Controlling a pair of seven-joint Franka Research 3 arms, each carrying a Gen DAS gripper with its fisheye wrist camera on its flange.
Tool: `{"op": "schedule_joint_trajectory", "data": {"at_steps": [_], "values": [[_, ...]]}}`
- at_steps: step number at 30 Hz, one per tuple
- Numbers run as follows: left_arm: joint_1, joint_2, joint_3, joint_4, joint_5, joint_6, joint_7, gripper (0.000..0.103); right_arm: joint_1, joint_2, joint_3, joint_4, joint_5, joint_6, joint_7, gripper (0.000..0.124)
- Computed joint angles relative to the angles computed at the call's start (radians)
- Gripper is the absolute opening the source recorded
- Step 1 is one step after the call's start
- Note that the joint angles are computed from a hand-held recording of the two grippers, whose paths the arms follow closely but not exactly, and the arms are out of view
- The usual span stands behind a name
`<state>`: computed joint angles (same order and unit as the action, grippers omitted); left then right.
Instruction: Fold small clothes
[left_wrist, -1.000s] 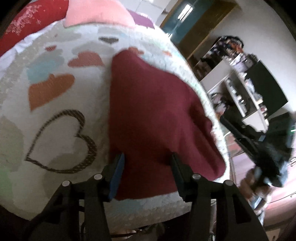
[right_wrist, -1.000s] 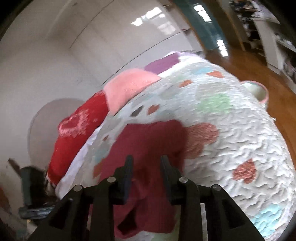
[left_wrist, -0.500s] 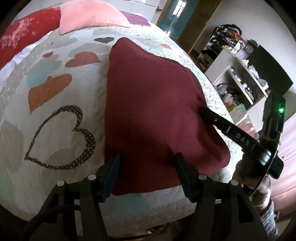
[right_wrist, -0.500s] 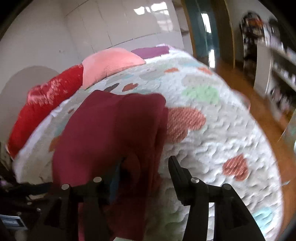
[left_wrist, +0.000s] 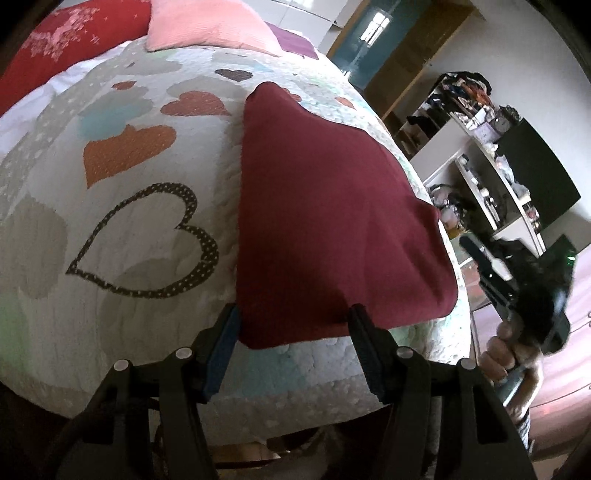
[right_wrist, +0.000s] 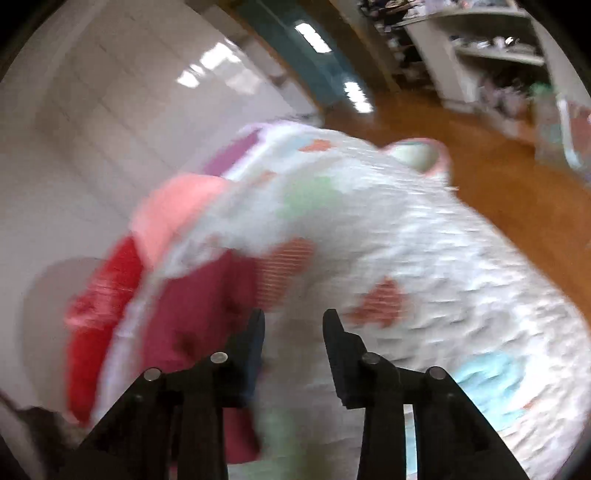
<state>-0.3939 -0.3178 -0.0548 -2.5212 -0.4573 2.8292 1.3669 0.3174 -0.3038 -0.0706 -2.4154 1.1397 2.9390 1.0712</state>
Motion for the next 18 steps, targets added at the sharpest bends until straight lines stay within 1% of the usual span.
{"op": "schedule_joint_trajectory", "data": {"at_steps": [1, 2, 3, 5, 6, 7, 8, 9, 10, 11, 12, 13, 15, 16, 18], "values": [[0.004, -0.006, -0.006, -0.004, 0.006, -0.001, -0.009, 0.06, 0.055, -0.013, -0.044, 0.015, 0.121, -0.027, -0.125, 0.035], [0.01, -0.012, -0.013, -0.008, 0.019, -0.004, -0.02, 0.06, 0.089, -0.022, -0.068, 0.034, 0.232, -0.077, -0.246, 0.035], [0.017, -0.018, -0.021, -0.011, 0.036, -0.007, -0.033, 0.06, 0.103, -0.025, -0.08, 0.048, 0.301, -0.146, -0.332, 0.035], [0.036, -0.032, -0.043, -0.02, 0.088, -0.008, -0.07, 0.06, 0.102, -0.012, -0.076, 0.067, 0.325, -0.258, -0.383, 0.035], [0.047, -0.042, -0.057, -0.027, 0.121, -0.006, -0.094, 0.06, 0.098, 0.01, -0.071, 0.079, 0.314, -0.313, -0.384, 0.036], [0.05, -0.051, -0.061, -0.033, 0.143, -0.003, -0.11, 0.06, 0.089, 0.033, -0.061, 0.09, 0.294, -0.348, -0.369, 0.037], [0.054, -0.06, -0.067, -0.039, 0.167, -0.003, -0.128, 0.06, 0.076, 0.066, -0.039, 0.101, 0.258, -0.334, -0.328, 0.036], [0.056, -0.068, -0.068, -0.043, 0.188, -0.002, -0.142, 0.06, 0.057, 0.081, -0.014, 0.098, 0.212, -0.295, -0.268, 0.033], [0.066, -0.079, -0.078, -0.049, 0.22, 0.0, -0.164, 0.06, 0.036, 0.092, 0.004, 0.087, 0.185, -0.262, -0.209, 0.018], [0.072, -0.086, -0.083, -0.056, 0.247, 0.005, -0.181, 0.06, 0.02, 0.088, 0.013, 0.077, 0.194, -0.255, -0.193, 0.011], [0.084, -0.095, -0.096, -0.061, 0.282, 0.008, -0.206, 0.06, 0.002, 0.075, 0.023, 0.062, 0.187, -0.247, -0.168, 0.008], [0.099, -0.102, -0.113, -0.067, 0.321, 0.012, -0.236, 0.06, -0.011, 0.057, 0.036, 0.047, 0.138, -0.222, -0.113, 0.012], [0.112, -0.115, -0.132, -0.077, 0.382, 0.023, -0.287, 0.061, -0.076, 0.003, 0.134, -0.019, -0.115, -0.073, 0.118, 0.036], [0.11, -0.119, -0.132, -0.078, 0.402, 0.02, -0.304, 0.061, -0.082, -0.026, 0.148, -0.05, -0.178, -0.034, 0.169, 0.037], [0.112, -0.131, -0.136, -0.079, 0.446, 0.0, -0.334, 0.061, -0.064, -0.086, 0.14, -0.092, -0.204, -0.035, 0.2, 0.037]]}}
